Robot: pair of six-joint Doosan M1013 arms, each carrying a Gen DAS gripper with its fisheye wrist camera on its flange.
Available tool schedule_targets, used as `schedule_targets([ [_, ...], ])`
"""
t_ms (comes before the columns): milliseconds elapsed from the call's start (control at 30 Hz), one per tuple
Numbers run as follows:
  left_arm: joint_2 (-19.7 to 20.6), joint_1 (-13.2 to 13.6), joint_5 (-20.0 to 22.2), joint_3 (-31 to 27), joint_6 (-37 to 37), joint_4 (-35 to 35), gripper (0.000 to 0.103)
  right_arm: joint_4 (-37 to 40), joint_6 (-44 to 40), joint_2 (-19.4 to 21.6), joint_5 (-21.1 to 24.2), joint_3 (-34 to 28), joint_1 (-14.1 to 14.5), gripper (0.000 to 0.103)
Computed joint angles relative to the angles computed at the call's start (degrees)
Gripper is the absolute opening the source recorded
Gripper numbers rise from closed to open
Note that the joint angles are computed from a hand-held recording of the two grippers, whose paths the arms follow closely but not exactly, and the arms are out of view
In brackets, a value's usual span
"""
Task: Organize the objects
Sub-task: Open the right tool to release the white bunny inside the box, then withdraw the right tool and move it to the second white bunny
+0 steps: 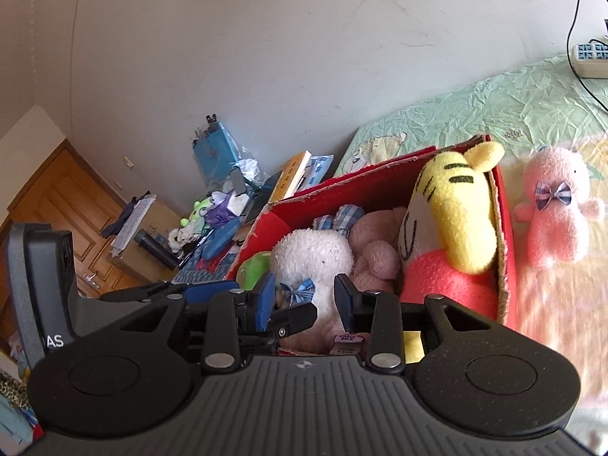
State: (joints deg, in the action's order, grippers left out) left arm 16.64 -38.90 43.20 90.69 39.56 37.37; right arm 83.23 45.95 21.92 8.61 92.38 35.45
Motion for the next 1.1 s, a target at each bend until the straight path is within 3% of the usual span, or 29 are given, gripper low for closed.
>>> schedule_targets([
  [200,1.2,-3.1,6.4,-2.3,-5.5,4.1,0.095,-2.8,-0.7,-1.7,2.5,1.6,-1.4,0.038],
  [433,2.9,-5.8,11.9,-4.7,-10.1,6.8,0.095,2.4,-8.3,-3.4,6.4,3.7,-3.3,0.038],
  [1100,7.0,-10.4,18.6,-10.7,-12.2,7.8,0.095,5.7,-13.3,-7.6,9.5,9.6,-7.5,0.038],
])
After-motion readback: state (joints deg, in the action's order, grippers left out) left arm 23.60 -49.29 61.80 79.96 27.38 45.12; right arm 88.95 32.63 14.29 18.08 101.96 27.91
